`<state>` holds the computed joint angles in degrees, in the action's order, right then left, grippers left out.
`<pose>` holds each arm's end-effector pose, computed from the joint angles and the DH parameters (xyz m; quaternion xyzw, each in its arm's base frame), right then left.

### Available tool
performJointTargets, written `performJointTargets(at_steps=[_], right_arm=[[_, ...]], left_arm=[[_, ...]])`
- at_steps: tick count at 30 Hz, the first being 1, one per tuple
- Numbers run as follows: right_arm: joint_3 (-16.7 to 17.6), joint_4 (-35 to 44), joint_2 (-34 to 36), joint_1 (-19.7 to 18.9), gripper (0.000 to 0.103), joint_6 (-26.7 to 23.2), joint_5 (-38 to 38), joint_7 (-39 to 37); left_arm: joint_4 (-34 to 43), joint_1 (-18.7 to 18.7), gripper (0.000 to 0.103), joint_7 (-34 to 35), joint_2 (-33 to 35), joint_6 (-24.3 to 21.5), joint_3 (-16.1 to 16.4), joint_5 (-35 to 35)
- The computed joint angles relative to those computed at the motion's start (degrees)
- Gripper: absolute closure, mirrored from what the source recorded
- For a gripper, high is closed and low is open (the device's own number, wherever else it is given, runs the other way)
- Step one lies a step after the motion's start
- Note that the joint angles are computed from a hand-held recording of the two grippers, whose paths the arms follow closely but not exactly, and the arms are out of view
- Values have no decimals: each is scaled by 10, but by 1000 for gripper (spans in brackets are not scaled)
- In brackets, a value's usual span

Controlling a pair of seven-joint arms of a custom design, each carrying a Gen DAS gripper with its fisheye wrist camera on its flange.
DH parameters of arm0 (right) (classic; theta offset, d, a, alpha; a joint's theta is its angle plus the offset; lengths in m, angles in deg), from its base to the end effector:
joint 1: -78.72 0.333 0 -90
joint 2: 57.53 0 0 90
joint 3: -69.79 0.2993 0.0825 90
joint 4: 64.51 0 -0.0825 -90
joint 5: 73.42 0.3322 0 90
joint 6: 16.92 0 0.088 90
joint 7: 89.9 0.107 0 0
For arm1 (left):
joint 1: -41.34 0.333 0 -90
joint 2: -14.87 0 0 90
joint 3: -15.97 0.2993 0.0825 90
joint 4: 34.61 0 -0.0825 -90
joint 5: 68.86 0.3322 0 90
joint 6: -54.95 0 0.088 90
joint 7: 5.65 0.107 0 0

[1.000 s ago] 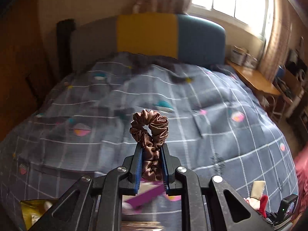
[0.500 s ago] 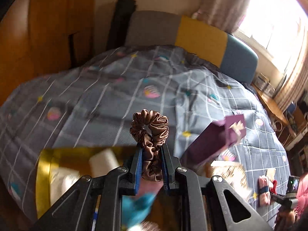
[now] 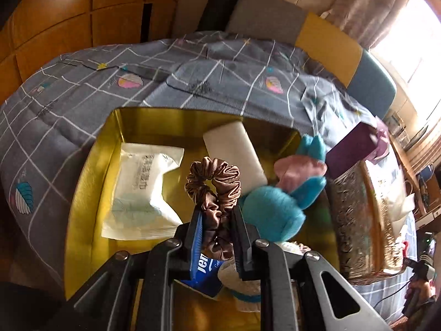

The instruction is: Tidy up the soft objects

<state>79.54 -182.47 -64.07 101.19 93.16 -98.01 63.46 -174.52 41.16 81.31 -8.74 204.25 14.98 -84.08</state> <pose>0.4163 0.2308 0.4919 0.5444 -0.8124 0.2089 0.0029 0.4219 -0.0038 0.5246 -0.7455 0.5967 -0.2703 0.1232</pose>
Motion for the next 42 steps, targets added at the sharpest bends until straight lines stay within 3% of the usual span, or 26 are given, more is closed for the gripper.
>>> performJointTargets(at_steps=[6, 9, 14, 19, 42], right_arm=[[4, 19, 15, 8, 77, -16, -9, 5], [1, 5, 2, 8, 77, -11, -7, 3], [2, 3, 1, 6, 77, -10, -7, 2], [0, -4, -3, 2, 77, -3, -10, -6], [-3, -30, -26, -13, 79, 32, 24, -7]], left_arm=[[11, 10, 65, -30, 35, 13, -26, 36], [12, 10, 61, -45, 38, 10, -28, 48], [-14, 27, 60, -88, 4, 32, -50, 110], [-35, 16, 60, -94, -35, 43, -55, 139], [-79, -46, 60, -74, -111, 52, -75, 166]])
